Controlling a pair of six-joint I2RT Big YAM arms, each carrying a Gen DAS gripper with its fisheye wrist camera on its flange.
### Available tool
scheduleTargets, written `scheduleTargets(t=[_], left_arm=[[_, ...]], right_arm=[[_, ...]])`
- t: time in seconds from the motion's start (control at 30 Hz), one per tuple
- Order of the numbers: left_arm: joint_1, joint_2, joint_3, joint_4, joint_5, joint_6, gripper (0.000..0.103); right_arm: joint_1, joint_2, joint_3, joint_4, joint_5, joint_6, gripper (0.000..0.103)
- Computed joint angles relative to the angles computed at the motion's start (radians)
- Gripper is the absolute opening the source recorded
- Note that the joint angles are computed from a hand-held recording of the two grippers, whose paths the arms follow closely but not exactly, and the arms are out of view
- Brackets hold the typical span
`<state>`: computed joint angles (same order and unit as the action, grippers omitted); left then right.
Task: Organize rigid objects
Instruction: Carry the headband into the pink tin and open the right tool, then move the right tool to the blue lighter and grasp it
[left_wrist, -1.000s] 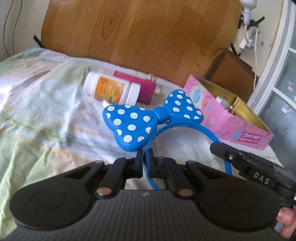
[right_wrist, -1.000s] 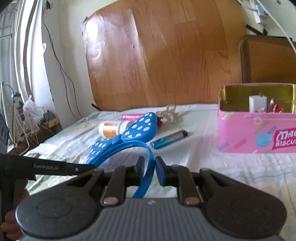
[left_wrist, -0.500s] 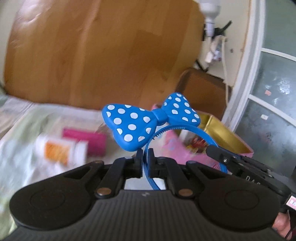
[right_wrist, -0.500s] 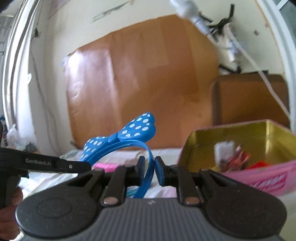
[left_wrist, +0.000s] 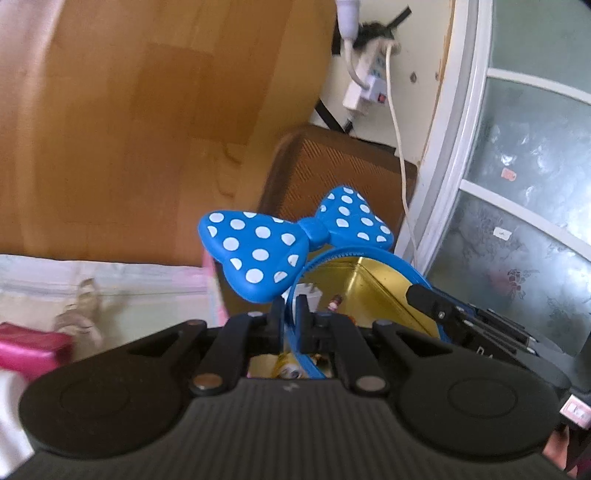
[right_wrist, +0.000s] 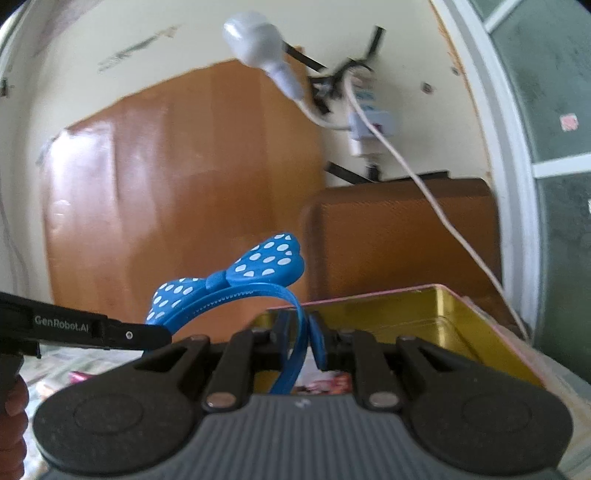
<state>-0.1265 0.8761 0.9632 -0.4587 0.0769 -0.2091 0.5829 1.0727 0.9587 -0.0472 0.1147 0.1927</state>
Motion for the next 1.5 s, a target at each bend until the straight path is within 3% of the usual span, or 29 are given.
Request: scheduleTargets(t=[0.23, 0.27, 0.3, 0.33, 0.37, 0.4, 0.67, 0.8, 0.93, 1.1, 1.23, 1.3, 1.5], left_arm=[[-0.060, 0.155, 0.071, 0.004, -0.056, 0.012, 0.008], [-0.076, 0.178, 0.082, 0.006, -0.093, 0.025, 0.012], [-0.087, 0.199, 0.097, -0.006, -0.132, 0.033, 0.019], [-0.095, 0.219, 0.114, -0.026, -0.168, 0.028, 0.037], [-0.097, 0.223, 0.118, -0.036, -0.190, 0.009, 0.044], [-0.092, 0.217, 0.114, -0.036, -0.185, -0.009, 0.044], [-0.054, -0.024, -0.016, -0.028, -0.085, -0.004, 0.047], [-0.008, -0.201, -0.121, -0.046, -0.055, 0.013, 0.053], [0.076, -0.329, -0.202, -0.094, -0.043, 0.051, 0.053], [0.288, -0.410, -0.257, -0.167, 0.043, 0.081, 0.053], [0.491, -0.433, -0.284, -0.203, 0.152, 0.077, 0.053], [0.565, -0.445, -0.296, -0.209, 0.172, 0.083, 0.053], [0.690, -0.411, -0.307, -0.223, 0.243, 0.044, 0.053]], right_arm=[[-0.068, 0.067, 0.022, -0.001, 0.002, 0.039, 0.017], [-0.073, 0.078, 0.031, -0.014, 0.003, 0.047, 0.018], [-0.079, 0.098, 0.052, -0.048, 0.000, 0.052, 0.026], [-0.081, 0.109, 0.064, -0.072, 0.003, 0.063, 0.041], [-0.082, 0.111, 0.062, -0.074, 0.012, 0.086, 0.045], [-0.082, 0.106, 0.053, -0.067, 0.017, 0.102, 0.046], [0.010, -0.021, -0.063, 0.075, 0.118, 0.069, 0.046], [0.093, -0.070, -0.099, 0.085, 0.134, 0.059, 0.046], [0.179, -0.087, -0.101, 0.021, 0.123, 0.077, 0.046], [0.283, -0.059, -0.073, -0.042, 0.108, 0.057, 0.046], [0.351, -0.026, -0.036, -0.105, 0.078, 0.063, 0.046], [0.383, -0.007, -0.016, -0.134, 0.085, 0.047, 0.046], [0.435, 0.063, 0.062, -0.231, 0.092, -0.024, 0.046]])
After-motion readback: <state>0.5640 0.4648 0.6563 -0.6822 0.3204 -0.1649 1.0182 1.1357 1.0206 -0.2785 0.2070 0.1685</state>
